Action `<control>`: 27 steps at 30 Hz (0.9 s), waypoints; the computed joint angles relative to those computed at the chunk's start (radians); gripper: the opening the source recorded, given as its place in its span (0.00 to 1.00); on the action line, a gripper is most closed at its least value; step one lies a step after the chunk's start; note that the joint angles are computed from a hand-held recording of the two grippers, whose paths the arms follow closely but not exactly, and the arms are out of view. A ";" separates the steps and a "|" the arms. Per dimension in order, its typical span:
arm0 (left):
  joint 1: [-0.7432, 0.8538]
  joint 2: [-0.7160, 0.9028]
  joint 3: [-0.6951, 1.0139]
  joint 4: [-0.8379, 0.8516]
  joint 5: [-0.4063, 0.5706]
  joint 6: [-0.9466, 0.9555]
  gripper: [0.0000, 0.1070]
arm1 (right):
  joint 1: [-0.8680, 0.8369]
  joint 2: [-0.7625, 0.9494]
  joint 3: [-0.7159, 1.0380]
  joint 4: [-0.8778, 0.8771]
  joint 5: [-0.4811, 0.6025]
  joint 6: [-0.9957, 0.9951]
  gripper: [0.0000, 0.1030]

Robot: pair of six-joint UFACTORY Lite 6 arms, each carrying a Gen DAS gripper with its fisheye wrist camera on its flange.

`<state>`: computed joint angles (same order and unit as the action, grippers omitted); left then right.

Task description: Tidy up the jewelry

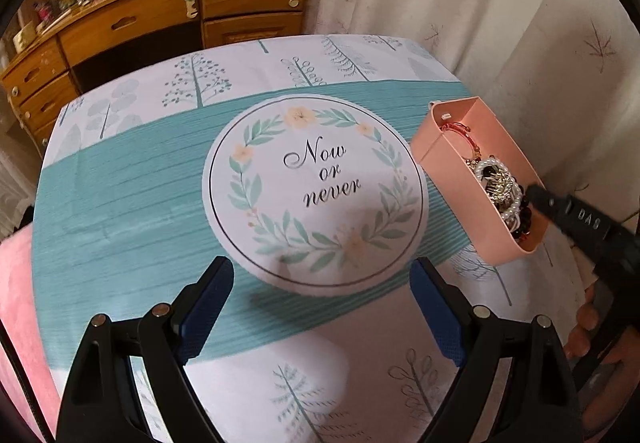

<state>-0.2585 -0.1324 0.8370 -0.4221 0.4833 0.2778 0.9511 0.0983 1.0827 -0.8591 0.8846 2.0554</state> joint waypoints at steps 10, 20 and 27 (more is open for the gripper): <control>-0.126 -0.250 -0.099 0.253 0.188 -0.583 0.83 | 0.154 -0.178 -0.127 0.054 0.029 -0.056 0.67; -0.760 -0.482 0.041 0.609 0.779 -1.431 0.83 | 0.432 -0.336 -0.019 0.483 0.342 -0.685 0.85; -1.204 -0.299 0.370 0.846 1.017 -1.819 0.83 | 0.522 -0.434 0.095 0.472 0.520 -0.687 0.88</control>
<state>-1.4624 -0.4311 1.2069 0.4239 1.5003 -1.5409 1.4735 -0.3358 1.1775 -0.3868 1.4049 1.3681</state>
